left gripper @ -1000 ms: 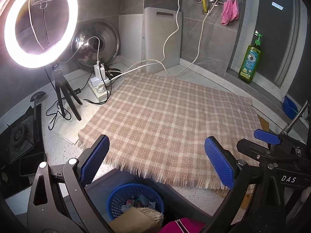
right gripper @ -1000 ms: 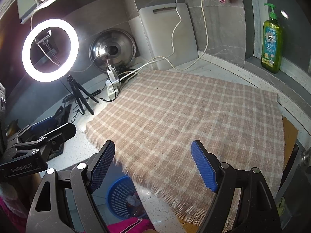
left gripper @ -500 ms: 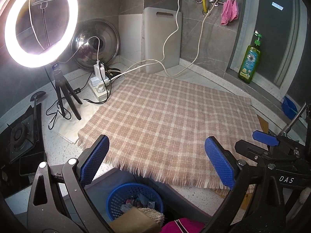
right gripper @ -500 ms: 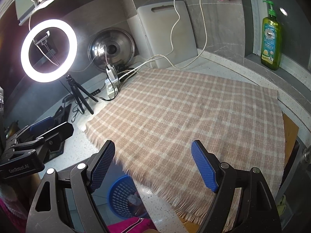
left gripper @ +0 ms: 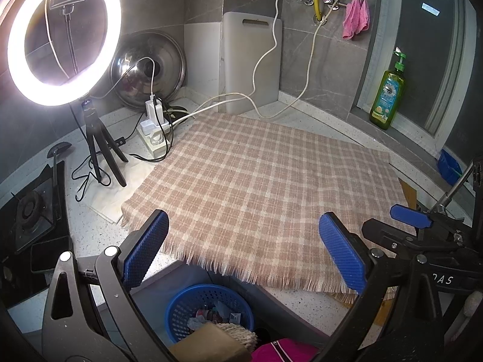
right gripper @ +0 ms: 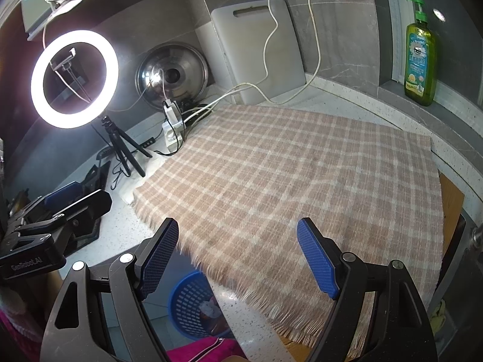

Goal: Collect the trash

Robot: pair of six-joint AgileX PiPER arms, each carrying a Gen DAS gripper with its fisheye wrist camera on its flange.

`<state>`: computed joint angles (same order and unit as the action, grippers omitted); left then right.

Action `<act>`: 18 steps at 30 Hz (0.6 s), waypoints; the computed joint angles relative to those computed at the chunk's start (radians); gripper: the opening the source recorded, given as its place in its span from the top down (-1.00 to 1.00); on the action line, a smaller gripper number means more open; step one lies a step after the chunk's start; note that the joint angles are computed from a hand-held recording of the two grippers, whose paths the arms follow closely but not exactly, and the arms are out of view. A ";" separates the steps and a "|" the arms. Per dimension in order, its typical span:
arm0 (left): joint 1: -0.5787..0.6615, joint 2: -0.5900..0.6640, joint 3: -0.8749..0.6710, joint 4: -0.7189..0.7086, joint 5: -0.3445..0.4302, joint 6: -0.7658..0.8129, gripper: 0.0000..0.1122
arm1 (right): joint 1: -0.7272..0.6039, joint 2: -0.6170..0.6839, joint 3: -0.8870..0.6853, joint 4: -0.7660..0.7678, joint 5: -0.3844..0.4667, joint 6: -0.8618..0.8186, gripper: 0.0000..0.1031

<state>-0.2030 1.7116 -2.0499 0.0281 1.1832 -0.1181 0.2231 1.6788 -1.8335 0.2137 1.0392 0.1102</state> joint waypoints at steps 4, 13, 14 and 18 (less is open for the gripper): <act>-0.005 0.002 -0.009 0.005 0.011 -0.005 -0.81 | 0.002 0.001 -0.001 -0.005 0.003 0.007 -0.56; -0.003 0.010 -0.025 0.020 0.023 -0.004 -0.81 | 0.006 0.015 -0.010 -0.007 0.013 0.015 -0.56; -0.005 0.008 -0.021 0.023 0.018 -0.006 -0.81 | 0.006 0.017 -0.011 -0.008 0.014 0.016 -0.56; 0.002 0.001 0.003 0.036 -0.004 0.008 -0.81 | 0.009 0.027 -0.021 -0.007 0.021 0.020 -0.56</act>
<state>-0.2013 1.7123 -2.0469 0.0643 1.1791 -0.1106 0.2316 1.7058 -1.8547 0.2067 1.0604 0.1305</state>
